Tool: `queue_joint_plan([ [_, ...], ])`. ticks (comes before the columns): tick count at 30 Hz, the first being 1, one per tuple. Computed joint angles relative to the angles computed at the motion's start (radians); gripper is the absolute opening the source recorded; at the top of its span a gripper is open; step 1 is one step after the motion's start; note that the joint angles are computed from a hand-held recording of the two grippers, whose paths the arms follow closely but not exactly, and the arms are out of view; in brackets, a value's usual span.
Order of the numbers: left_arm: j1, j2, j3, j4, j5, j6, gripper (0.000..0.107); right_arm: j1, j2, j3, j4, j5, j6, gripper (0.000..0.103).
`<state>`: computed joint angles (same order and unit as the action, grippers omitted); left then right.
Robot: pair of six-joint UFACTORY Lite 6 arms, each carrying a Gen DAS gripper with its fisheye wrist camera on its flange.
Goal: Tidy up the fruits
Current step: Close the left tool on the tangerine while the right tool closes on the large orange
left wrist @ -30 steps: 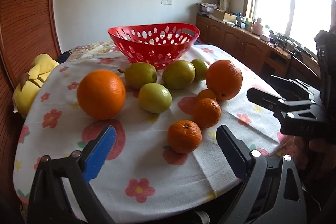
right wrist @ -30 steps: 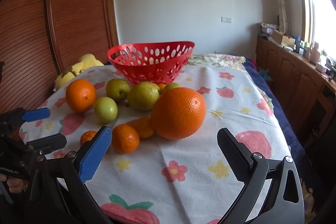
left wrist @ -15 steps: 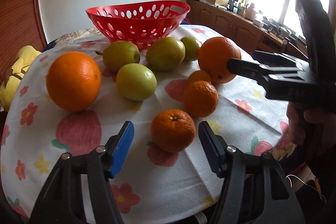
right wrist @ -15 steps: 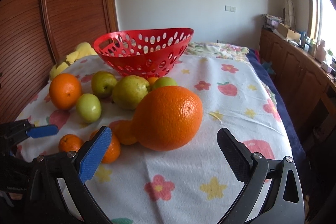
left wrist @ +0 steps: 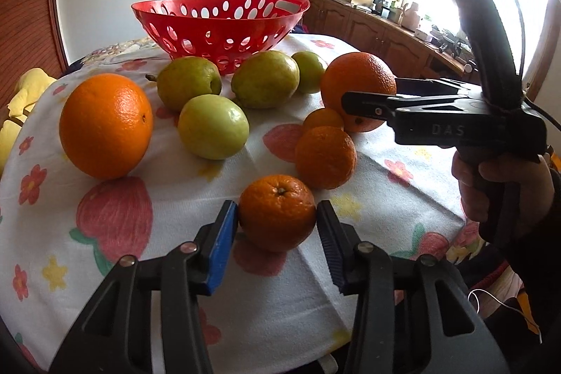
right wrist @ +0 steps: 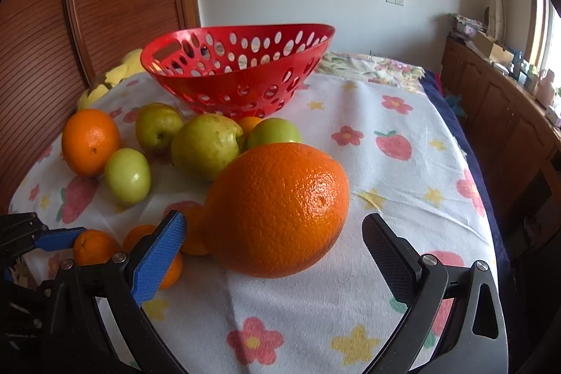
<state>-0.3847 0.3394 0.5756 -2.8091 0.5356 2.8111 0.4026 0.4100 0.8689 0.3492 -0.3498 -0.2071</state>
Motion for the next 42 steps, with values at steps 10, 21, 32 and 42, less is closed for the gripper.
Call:
queue_joint_plan([
  [10, 0.016, -0.054, -0.048, 0.008, 0.029, 0.001, 0.044, -0.031, 0.039, 0.053, -0.060, 0.042, 0.030, 0.102],
  [21, 0.027, -0.093, -0.065, -0.016, 0.024, 0.019, 0.043, -0.031, 0.067, 0.098, -0.036, 0.071, -0.020, 0.100],
  [32, 0.057, -0.122, -0.079, 0.005, 0.029, 0.011, 0.043, -0.054, 0.053, 0.076, -0.245, 0.079, 0.211, 0.092],
  [42, 0.103, -0.181, -0.079, 0.062, 0.004, -0.027, 0.043, -0.071, -0.020, -0.016, -0.285, 0.036, 0.240, 0.091],
])
